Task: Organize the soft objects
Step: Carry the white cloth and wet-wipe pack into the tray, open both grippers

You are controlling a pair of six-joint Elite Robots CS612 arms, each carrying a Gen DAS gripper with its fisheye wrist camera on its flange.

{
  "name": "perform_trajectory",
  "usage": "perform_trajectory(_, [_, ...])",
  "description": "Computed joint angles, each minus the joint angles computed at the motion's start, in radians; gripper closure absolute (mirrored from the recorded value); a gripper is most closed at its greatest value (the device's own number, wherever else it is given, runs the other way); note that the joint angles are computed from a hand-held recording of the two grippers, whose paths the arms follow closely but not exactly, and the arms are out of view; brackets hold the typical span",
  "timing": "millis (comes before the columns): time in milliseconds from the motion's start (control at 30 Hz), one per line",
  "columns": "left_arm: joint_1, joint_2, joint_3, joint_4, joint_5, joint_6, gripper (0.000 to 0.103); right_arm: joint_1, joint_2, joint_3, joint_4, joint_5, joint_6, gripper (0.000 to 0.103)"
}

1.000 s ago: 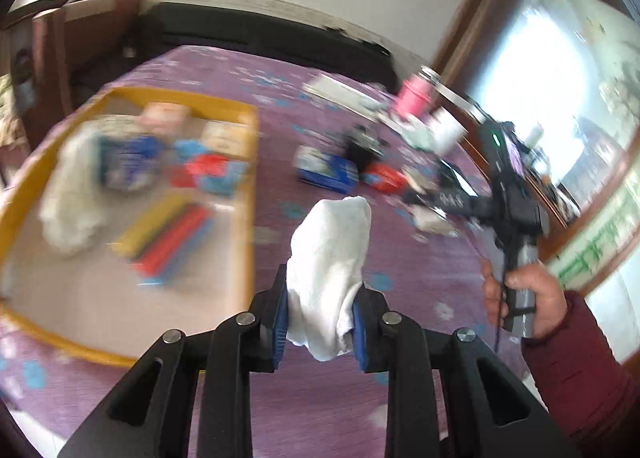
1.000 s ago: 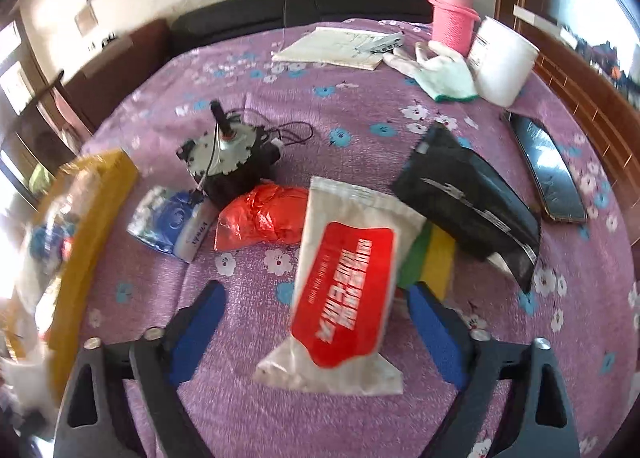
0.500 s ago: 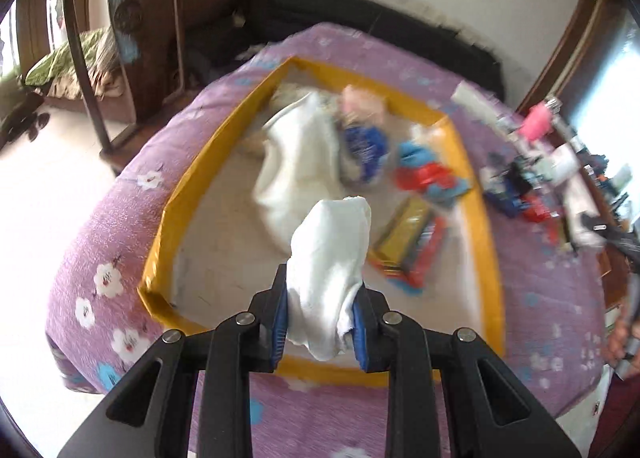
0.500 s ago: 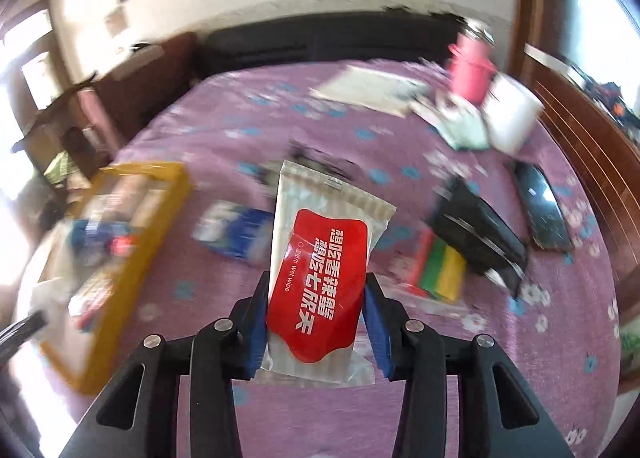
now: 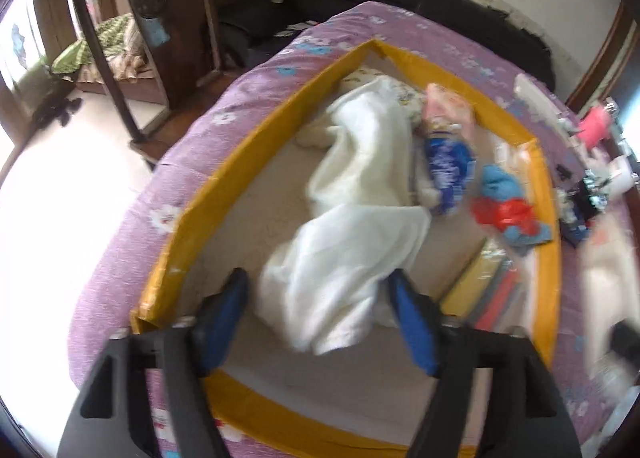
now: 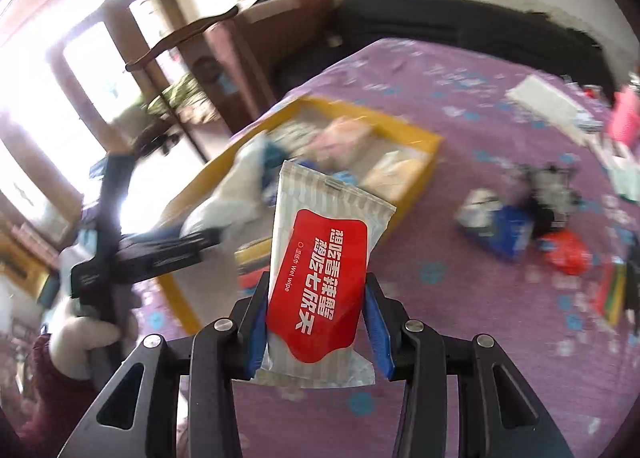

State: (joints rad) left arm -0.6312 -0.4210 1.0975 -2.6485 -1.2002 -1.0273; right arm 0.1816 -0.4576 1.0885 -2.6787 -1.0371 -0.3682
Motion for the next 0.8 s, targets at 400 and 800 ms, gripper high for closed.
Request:
perform_trajectory(400, [-0.037,-0.091,0.229,-0.355,0.159,-0.108,0.019,0.067,0.089,-0.186,0.392,0.053,-0.153,0.056])
perform_trajectory(800, [-0.035,-0.087,0.270,-0.426,0.120,-0.147,0.019,0.098,0.179,-0.336,0.323,-0.134,-0.019,0.060])
